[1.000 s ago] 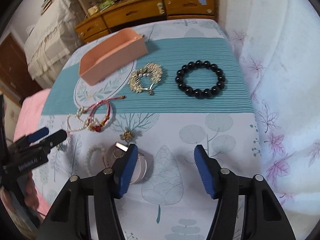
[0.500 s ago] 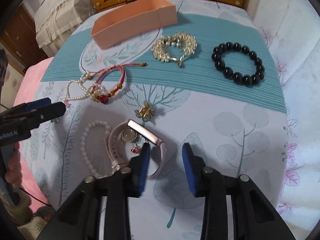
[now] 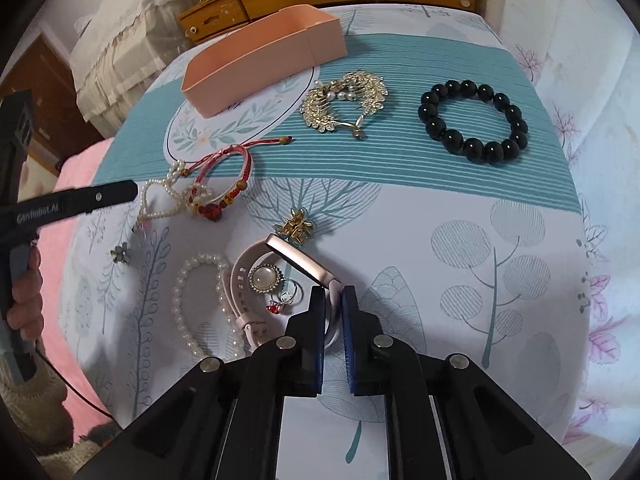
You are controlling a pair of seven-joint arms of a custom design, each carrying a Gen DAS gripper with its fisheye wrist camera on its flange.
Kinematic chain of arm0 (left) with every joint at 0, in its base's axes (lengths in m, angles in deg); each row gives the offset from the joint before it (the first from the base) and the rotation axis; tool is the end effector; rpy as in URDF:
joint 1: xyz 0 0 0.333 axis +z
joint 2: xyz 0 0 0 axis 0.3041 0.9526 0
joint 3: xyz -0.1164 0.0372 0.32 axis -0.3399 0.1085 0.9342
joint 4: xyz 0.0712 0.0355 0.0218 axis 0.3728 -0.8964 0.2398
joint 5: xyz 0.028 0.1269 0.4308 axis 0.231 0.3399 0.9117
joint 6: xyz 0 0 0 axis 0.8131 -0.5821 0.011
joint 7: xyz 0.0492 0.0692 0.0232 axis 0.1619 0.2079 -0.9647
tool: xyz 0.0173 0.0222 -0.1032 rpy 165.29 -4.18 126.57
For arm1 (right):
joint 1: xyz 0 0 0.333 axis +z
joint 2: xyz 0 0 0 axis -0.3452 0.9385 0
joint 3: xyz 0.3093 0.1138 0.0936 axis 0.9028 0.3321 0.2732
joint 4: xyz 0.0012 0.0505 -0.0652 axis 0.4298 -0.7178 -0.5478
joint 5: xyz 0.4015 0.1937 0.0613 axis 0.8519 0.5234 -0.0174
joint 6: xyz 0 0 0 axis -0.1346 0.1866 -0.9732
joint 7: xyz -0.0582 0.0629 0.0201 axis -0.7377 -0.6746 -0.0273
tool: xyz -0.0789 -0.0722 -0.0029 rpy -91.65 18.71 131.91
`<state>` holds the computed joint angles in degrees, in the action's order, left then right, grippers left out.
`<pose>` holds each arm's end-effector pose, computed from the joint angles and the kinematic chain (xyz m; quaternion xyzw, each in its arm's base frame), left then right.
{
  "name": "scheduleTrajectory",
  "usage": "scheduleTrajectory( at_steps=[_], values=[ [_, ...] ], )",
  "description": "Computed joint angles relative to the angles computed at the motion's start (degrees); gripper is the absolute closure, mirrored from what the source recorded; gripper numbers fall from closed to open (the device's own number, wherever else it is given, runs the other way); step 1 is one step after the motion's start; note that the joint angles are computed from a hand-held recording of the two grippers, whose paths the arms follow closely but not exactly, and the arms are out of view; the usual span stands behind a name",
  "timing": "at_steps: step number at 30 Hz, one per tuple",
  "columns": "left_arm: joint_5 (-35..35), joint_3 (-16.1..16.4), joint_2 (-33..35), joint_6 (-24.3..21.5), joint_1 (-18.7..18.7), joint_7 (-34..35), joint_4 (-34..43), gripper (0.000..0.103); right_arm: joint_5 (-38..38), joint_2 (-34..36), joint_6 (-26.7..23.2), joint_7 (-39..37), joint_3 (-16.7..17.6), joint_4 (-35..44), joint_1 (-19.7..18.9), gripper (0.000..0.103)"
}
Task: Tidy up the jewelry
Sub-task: 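Grasp the pink-strap watch with the right tool while the left tool grasps the pearl necklace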
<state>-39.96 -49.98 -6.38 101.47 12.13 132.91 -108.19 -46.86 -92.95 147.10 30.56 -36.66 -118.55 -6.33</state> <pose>0.4598 -0.1112 0.4859 -0.7969 0.5670 -0.1934 0.0779 0.4947 0.1086 0.4563 -0.8238 0.5257 -0.0084 0.2120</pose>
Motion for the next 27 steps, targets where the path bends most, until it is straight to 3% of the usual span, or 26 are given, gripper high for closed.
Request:
scheduleTrajectory(
  at_steps=[4, 6, 18, 27],
  values=[
    [-0.18, 0.98, 2.90, -1.45, -0.33, 3.45, 2.59, 0.065, 1.21, -0.01, -0.84, -0.29, -0.58, 0.22, -0.05, 0.095],
    [-0.49, 1.39, 4.42, -2.56, -0.53, 6.02, 3.83, 0.073, 1.49, -0.22, -1.71, -0.50, -0.86, 0.38, -0.32, 0.095],
    [3.14, 0.37, 8.66, -6.15, 0.77, 13.02, 6.76, 0.073, 1.43, -0.34, -2.12, -0.51, -0.56, 0.37, -0.80, 0.095],
    [-0.07, 2.01, 8.84, -0.54, -0.15, 25.00, 5.02, 0.073, 0.91, -0.19, -2.07, -0.03, -0.33, 0.49, -0.91, 0.095]
  ],
)
